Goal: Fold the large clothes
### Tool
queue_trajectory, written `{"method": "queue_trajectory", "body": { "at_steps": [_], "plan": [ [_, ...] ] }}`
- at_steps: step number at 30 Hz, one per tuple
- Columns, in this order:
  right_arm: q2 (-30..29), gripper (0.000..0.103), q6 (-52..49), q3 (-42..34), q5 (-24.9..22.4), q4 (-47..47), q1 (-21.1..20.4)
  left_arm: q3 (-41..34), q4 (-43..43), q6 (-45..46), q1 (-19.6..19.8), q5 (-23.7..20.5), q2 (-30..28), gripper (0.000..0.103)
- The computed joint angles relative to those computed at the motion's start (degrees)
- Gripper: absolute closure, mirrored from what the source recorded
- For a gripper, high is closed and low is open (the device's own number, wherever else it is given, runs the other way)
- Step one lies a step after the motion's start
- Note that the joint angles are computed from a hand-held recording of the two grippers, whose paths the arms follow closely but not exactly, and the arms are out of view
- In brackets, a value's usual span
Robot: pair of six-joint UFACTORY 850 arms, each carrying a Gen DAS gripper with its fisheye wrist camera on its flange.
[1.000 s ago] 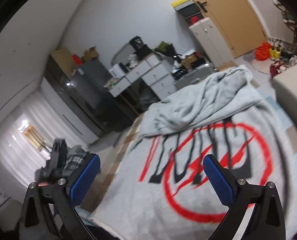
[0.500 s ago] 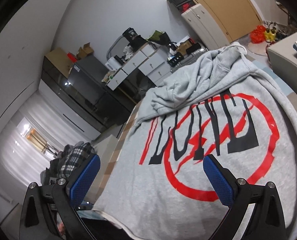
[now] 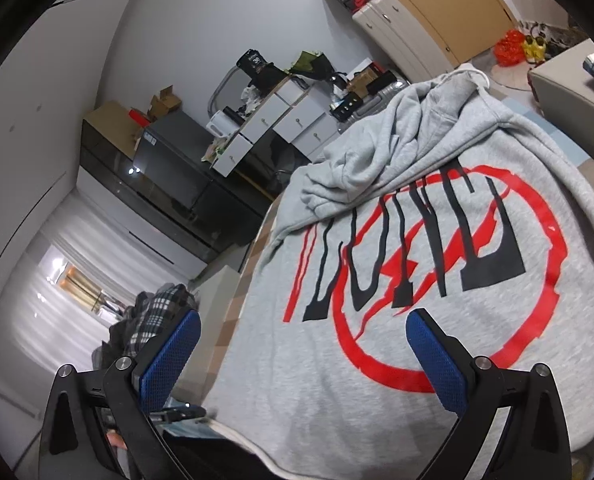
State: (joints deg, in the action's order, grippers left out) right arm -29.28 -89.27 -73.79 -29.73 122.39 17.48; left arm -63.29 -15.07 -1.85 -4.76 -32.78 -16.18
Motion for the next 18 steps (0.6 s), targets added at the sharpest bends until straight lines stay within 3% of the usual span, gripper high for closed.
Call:
{"method": "queue_trajectory", "body": {
  "at_steps": [2, 6, 11, 18],
  "plan": [
    [-0.1, 0.000, 0.6, -0.2, 0.3, -1.1, 0.1, 0.2, 2.8, -2.3, -0.5, 0.6, -0.1, 0.025],
    [-0.7, 0.000, 3.2, -1.1, 0.4, -3.7, 0.4, -0.5, -3.6, 5.8, -0.8, -1.4, -1.1, 0.025],
    [-1.4, 0.000, 4.4, -2.1, 1.1, -5.2, 0.6, -0.9, -1.1, 5.7, -1.5, -1.8, -1.3, 0.025],
    [-2.6, 0.000, 8.3, -3.8, 3.3, -9.6, 1.0, 1.3, -2.7, 10.1, -1.7, 0.8, 0.9, 0.025]
  ]
}}
